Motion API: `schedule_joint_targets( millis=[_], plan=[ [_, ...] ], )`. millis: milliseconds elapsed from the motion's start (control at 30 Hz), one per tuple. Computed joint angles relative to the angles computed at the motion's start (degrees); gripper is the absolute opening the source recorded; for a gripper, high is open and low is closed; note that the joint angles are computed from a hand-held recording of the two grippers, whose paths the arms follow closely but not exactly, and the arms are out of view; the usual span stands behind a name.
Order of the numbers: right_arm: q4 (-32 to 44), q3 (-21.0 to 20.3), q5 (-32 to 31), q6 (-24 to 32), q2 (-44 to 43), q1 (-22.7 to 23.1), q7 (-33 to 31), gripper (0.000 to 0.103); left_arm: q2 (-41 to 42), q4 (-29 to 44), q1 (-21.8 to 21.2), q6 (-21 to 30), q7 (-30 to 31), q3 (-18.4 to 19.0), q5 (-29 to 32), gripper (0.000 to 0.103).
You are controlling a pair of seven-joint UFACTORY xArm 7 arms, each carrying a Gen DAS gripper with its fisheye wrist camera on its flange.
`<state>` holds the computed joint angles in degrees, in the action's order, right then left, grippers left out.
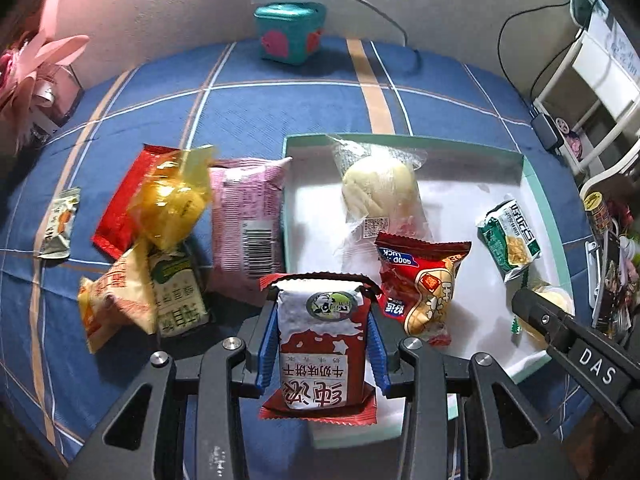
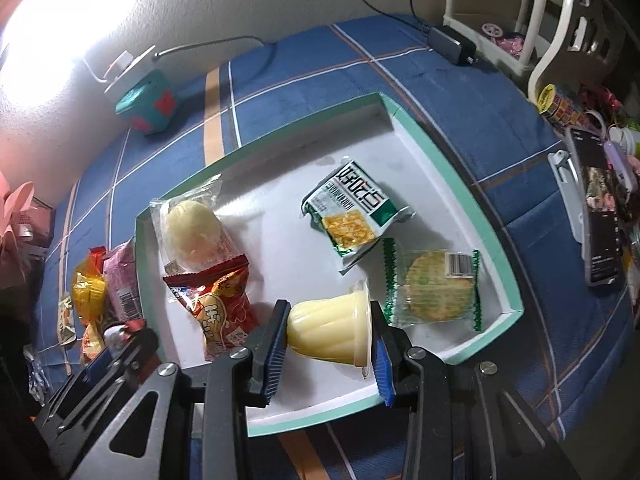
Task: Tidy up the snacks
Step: 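Open the right tool to release the pudding cup while the left tool releases the biscuit pack in the tray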
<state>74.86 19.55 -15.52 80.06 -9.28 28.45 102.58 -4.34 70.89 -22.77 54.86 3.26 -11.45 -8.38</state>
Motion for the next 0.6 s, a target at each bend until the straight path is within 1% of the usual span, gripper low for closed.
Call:
schedule_joint_targets(
  millis=[133,267,600],
  plan=[
    [-1.09,-0.55,0.56,-2.15,0.03,-0.24,-0.67,0.04,0.8,0.05,-0.52,-1.04,-0.16,-0.52,0.9,0.041],
    [-2.43,-1.13,1.53,-4.0,-0.39,-0.74,-1.42,0.04,1.3,0.2,-1.39,-1.15,0.53,-0.98,-0.19,0.041],
    [-4.6,-1.34,2.87,-5.78,-1.37,-2.0,-2.14,0.04,2.36,0.31,-2.17,-1.43,1.01,-1.06,-0.63,0.042]
  ],
)
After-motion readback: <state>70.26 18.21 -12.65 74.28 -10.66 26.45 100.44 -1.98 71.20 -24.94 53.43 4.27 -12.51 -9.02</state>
